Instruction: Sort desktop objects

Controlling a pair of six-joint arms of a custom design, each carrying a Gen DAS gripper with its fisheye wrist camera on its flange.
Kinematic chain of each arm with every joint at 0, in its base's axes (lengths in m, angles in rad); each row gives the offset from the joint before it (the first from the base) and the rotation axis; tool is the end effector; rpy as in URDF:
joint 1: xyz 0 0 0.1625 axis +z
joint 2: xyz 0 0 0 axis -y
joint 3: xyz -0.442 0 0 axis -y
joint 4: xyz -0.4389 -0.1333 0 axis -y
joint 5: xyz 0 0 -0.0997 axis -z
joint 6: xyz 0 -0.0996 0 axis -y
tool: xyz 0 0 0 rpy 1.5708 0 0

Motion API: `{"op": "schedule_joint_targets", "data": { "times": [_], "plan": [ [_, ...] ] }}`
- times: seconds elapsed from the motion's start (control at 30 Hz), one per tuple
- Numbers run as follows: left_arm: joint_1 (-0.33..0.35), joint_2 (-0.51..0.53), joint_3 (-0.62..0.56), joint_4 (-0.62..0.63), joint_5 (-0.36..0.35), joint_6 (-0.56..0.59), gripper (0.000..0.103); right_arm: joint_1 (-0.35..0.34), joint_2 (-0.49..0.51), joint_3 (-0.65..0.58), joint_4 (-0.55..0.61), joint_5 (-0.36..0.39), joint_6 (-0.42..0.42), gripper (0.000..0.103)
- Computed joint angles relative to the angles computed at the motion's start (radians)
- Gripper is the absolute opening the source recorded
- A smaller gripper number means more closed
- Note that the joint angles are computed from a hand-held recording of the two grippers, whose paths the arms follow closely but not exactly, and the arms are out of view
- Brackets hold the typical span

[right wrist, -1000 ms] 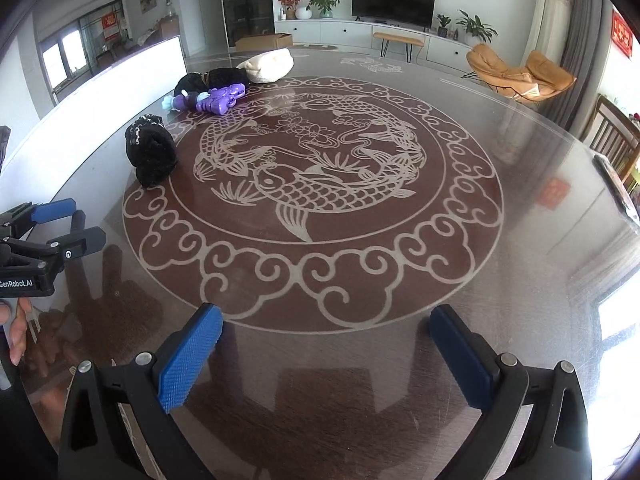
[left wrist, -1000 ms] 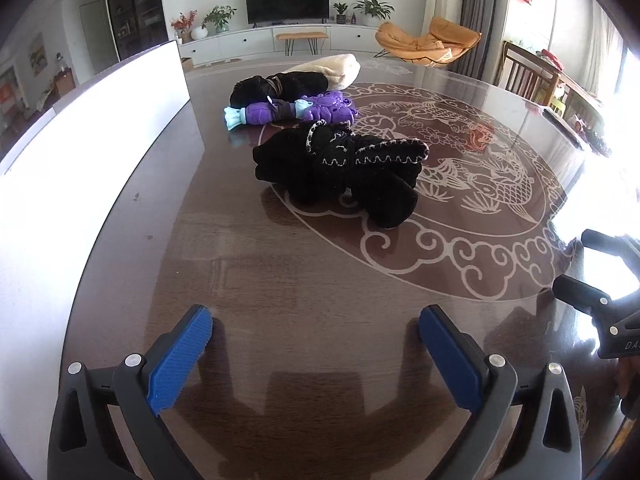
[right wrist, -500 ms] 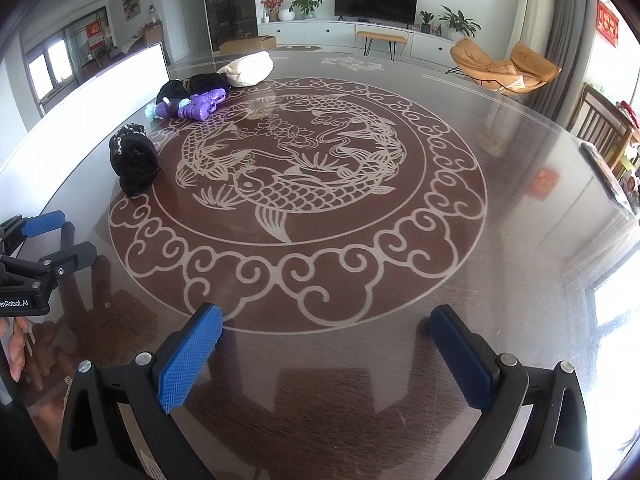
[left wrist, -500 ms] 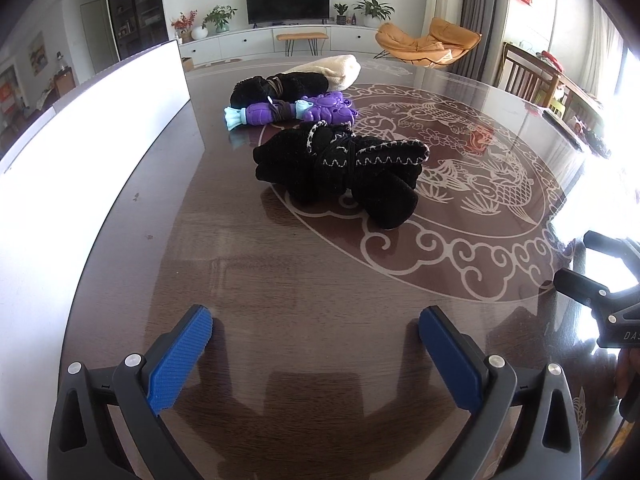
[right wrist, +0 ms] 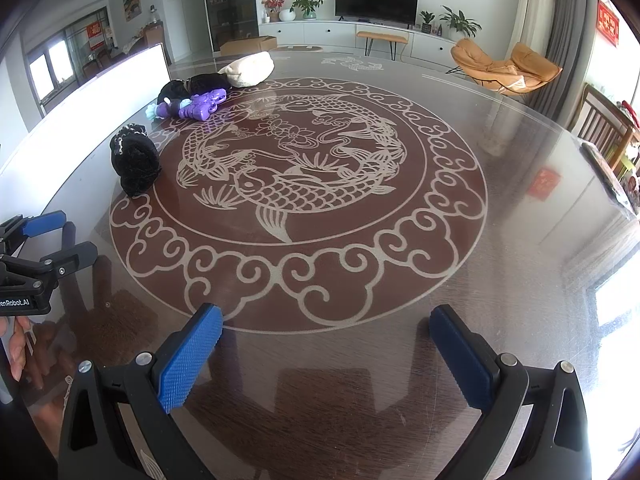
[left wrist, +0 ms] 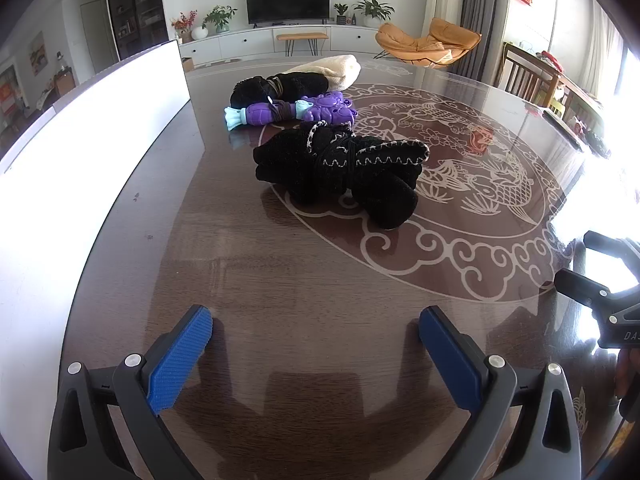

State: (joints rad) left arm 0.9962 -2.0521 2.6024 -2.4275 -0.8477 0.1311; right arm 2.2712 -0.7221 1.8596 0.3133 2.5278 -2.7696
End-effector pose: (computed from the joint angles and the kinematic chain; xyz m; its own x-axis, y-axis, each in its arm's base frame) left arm 0.0112 -0.3492 0.2836 -0.6638 0.3425 -0.6649 0.6102 0.7621 -0.2166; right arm 0.3128 -0.2906 -0.0126 -0.7016 -0.0002 0.7126 -0.4131 0.8149 -0.4065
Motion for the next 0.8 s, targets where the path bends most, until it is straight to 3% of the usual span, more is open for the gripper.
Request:
{"op": "schedule_joint_targets", "data": {
  "times": [0.8],
  "plan": [
    [-0.006, -0.027, 0.013, 0.008, 0.019, -0.021, 0.103, -0.002, 0.004, -0.010, 0.011, -0.004, -0.002, 0.103]
  ]
}}
